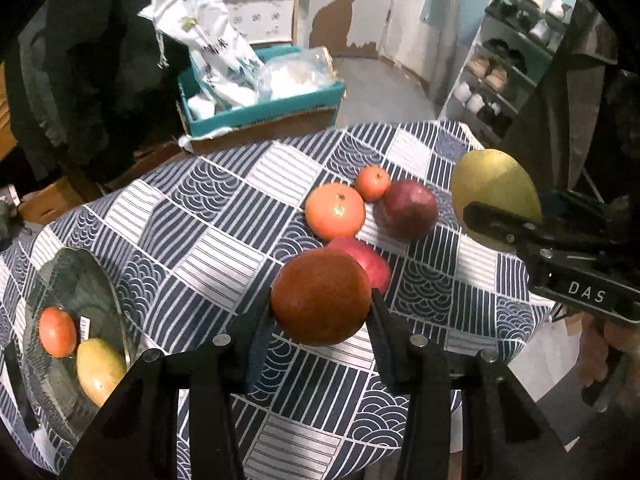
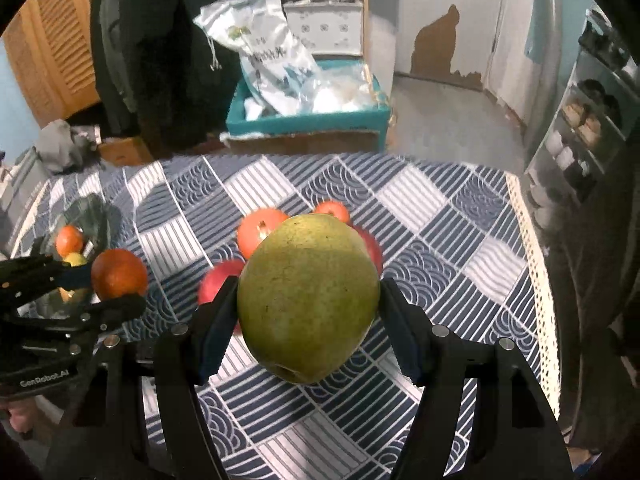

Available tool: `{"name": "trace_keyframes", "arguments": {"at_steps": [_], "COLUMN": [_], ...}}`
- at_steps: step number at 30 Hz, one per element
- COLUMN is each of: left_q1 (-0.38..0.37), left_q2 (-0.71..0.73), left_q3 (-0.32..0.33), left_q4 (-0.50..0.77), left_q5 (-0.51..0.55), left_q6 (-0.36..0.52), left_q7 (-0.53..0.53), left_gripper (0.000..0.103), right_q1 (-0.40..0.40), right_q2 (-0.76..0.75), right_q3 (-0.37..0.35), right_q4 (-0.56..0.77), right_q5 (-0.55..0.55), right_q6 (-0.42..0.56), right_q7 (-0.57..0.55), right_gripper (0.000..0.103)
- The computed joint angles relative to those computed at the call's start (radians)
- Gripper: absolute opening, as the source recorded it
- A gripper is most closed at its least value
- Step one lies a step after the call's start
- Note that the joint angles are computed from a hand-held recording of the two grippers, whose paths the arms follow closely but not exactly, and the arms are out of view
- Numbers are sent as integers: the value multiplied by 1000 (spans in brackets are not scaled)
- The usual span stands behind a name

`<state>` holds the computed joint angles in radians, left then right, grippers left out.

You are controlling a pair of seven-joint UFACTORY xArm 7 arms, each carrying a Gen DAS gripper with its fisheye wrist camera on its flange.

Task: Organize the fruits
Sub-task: 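Lift the orange with the left tool while the right tool lifts the pear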

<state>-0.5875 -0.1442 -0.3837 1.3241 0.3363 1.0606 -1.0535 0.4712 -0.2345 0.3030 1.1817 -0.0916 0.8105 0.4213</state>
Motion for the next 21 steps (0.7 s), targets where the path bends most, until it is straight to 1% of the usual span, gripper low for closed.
{"name": "trace_keyframes", "arguments": {"at_steps": [6,17,21], "left_q1": [15,67,82], "left_q2": [-53,-120,-150], "left_q3": [-7,-56,-67], "left_q4": [-6,21,18], "left_q5": [25,88,97], "left_q6": [13,58,53], "left_q7": [-18,-25,-28], "left_gripper": [46,46,46], "right_q1": [0,13,19], "right_q2": [-1,-5,1], "right_q3": [15,25,30], "right_q4": [38,87,114], "right_q5": [-40,-39,-37], "right_q6": [-17,-67,-79], "right_q7": [7,-3,-11], "right_gripper": [69,69,69]}}
